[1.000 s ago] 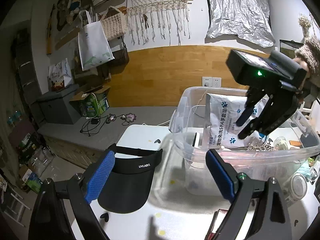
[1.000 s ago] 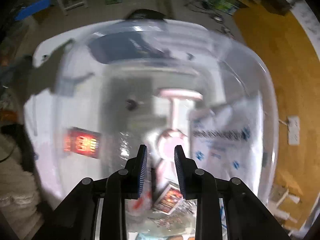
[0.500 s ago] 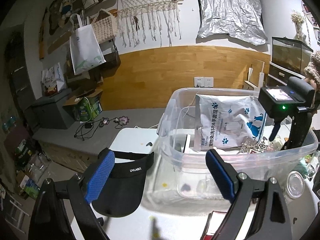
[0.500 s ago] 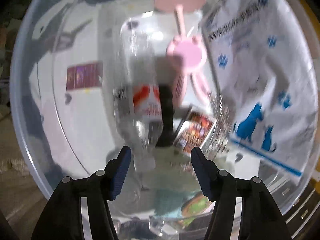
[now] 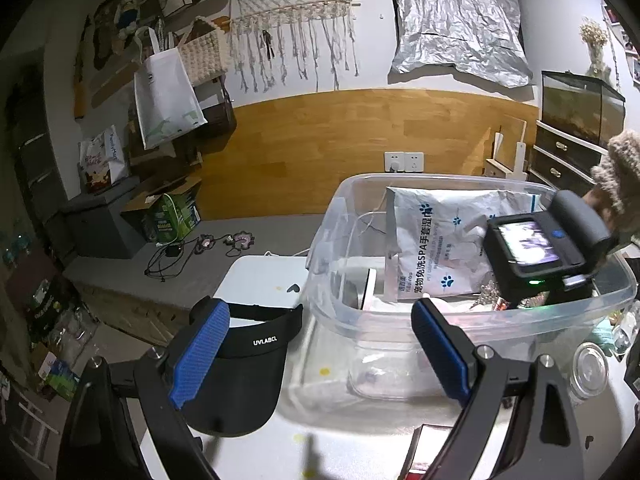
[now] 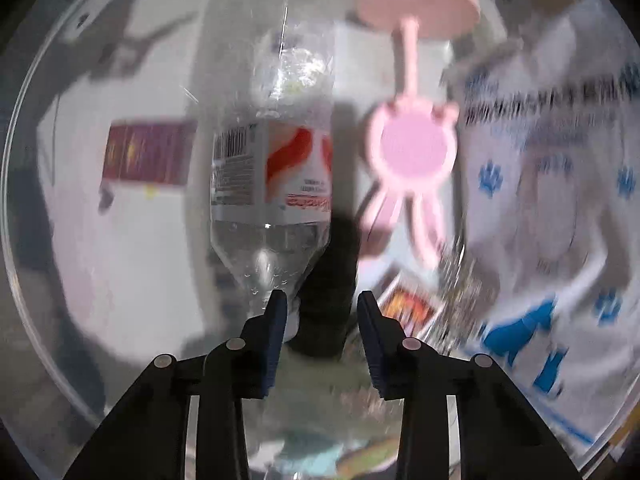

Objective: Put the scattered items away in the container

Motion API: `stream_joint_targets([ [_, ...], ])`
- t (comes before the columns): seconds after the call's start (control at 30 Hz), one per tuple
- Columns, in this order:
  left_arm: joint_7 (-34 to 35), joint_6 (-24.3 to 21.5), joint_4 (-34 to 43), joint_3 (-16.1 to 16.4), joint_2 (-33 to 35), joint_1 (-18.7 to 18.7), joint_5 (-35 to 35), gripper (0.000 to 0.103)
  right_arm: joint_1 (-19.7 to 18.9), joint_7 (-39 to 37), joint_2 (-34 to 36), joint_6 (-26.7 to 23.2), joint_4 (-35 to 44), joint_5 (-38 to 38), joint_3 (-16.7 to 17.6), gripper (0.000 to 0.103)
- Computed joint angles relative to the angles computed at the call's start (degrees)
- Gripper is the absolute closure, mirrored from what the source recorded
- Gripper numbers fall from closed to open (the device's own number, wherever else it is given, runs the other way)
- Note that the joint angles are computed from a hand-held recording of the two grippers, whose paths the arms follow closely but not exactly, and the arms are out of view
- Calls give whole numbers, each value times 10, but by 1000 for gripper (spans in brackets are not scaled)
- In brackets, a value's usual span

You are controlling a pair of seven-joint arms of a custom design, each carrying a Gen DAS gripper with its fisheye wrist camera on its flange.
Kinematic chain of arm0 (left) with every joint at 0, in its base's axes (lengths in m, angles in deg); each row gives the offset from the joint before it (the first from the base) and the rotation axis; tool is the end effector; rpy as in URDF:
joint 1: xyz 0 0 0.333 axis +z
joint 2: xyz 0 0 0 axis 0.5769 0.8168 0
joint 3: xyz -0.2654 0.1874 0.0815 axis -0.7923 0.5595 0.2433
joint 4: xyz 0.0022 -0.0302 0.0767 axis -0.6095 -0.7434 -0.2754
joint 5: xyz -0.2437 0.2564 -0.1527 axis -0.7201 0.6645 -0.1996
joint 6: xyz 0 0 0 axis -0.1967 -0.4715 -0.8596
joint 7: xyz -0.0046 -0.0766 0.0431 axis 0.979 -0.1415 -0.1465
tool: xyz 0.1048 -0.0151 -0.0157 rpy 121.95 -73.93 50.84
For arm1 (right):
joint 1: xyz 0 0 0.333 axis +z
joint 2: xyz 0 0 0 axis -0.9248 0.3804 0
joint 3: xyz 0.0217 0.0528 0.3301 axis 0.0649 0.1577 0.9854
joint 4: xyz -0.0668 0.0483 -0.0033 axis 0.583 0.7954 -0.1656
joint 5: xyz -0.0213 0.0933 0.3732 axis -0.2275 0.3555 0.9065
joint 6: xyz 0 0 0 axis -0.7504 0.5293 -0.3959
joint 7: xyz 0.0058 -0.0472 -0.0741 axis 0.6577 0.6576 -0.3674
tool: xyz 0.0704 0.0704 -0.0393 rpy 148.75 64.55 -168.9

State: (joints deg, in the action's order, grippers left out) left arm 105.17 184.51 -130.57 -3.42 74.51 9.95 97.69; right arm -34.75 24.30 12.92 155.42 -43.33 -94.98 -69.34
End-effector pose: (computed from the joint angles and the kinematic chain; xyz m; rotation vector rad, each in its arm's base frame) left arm 0.4126 -0.4306 0.6441 -1.3159 1.8572 -0.9548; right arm 0.5213 0.3899 0.5975 2.9222 -0.6420 -0.0099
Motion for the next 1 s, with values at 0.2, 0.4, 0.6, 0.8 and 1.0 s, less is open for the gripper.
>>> stream_joint_targets([
  [0.2, 5, 3, 0, -1, 0, 0, -3, 10, 15, 1, 57, -16, 90, 8, -3, 68],
  [0.4, 8, 10, -2, -1, 0, -1, -7, 10, 10, 47, 12, 56, 33, 8, -13, 67],
  [0.6, 19, 11, 6, -3, 5, -8, -14, 0, -13, 166, -88, 225, -93, -32, 0, 7],
  [0.8, 37, 20, 15, -4, 10, -17, -35, 0, -13, 302, -158, 298, -160, -93, -4, 6],
  [1.0, 53, 18, 28, -7, 9, -26, -54, 0, -29, 441, -249, 359, -255, -159, 23, 6],
])
